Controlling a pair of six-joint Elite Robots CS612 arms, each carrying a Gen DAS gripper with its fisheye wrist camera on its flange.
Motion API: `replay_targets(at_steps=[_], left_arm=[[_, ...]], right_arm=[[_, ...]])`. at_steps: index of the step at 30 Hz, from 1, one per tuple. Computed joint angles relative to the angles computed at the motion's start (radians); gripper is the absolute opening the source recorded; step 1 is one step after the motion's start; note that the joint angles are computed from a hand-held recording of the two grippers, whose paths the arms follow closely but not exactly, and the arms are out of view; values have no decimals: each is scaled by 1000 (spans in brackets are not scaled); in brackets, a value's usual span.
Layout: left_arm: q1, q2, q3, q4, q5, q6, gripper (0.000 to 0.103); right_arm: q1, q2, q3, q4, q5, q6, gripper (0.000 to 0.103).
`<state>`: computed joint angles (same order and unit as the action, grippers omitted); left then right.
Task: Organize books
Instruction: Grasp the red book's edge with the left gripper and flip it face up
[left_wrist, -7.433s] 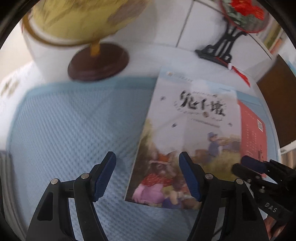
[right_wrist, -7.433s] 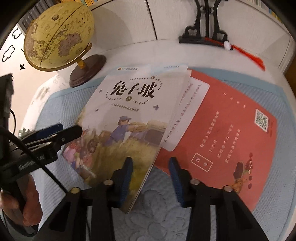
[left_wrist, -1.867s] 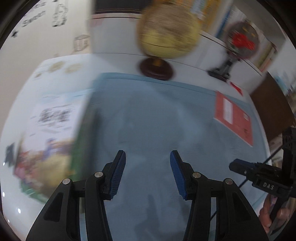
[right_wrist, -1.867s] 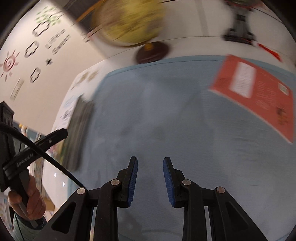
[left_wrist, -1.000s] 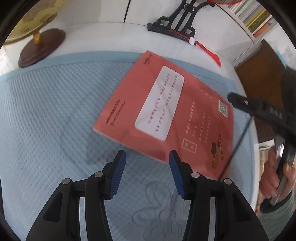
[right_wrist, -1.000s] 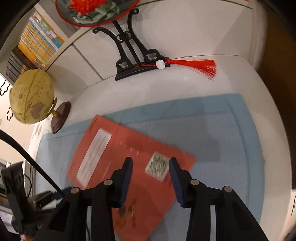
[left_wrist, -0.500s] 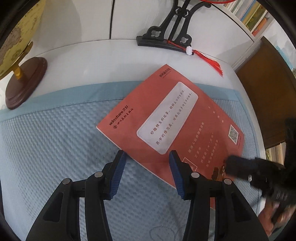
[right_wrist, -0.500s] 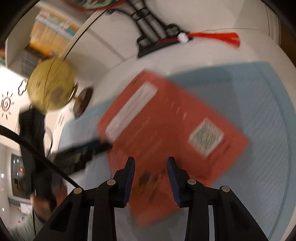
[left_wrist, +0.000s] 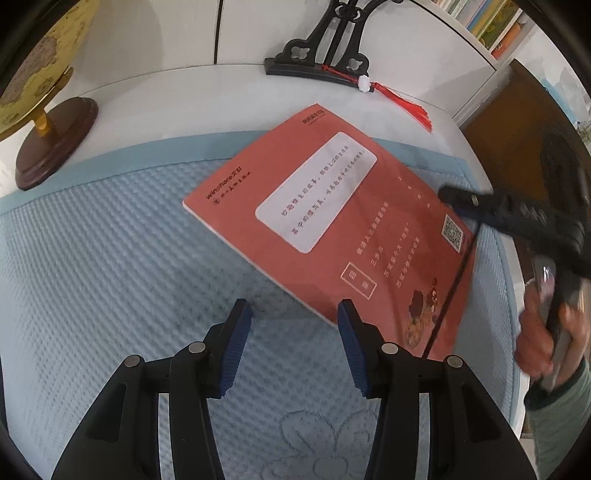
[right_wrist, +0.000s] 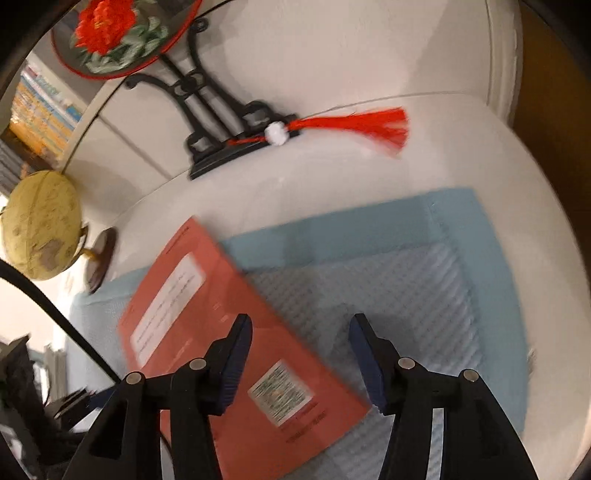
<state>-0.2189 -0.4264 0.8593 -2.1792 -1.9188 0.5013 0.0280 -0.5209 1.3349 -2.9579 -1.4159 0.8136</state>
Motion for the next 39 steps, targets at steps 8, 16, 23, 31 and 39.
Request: replay_targets(at_steps=[8, 16, 23, 31, 39], left_arm=[[7, 12, -8, -26, 4, 27, 47], [21, -35, 94, -38, 13, 75, 47], [30, -27, 103, -71, -22, 22, 47], [95, 106, -182, 323, -298, -45, 47], [109, -2, -3, 32, -121, -60, 46]], right_arm=[[52, -30, 78, -83, 130, 9, 55], [47, 4, 56, -165, 78, 110, 46], [40, 15, 30, -176, 149, 134, 49], [17, 96, 10, -756, 387, 491, 48], [52, 117, -151, -688, 415, 426, 48]])
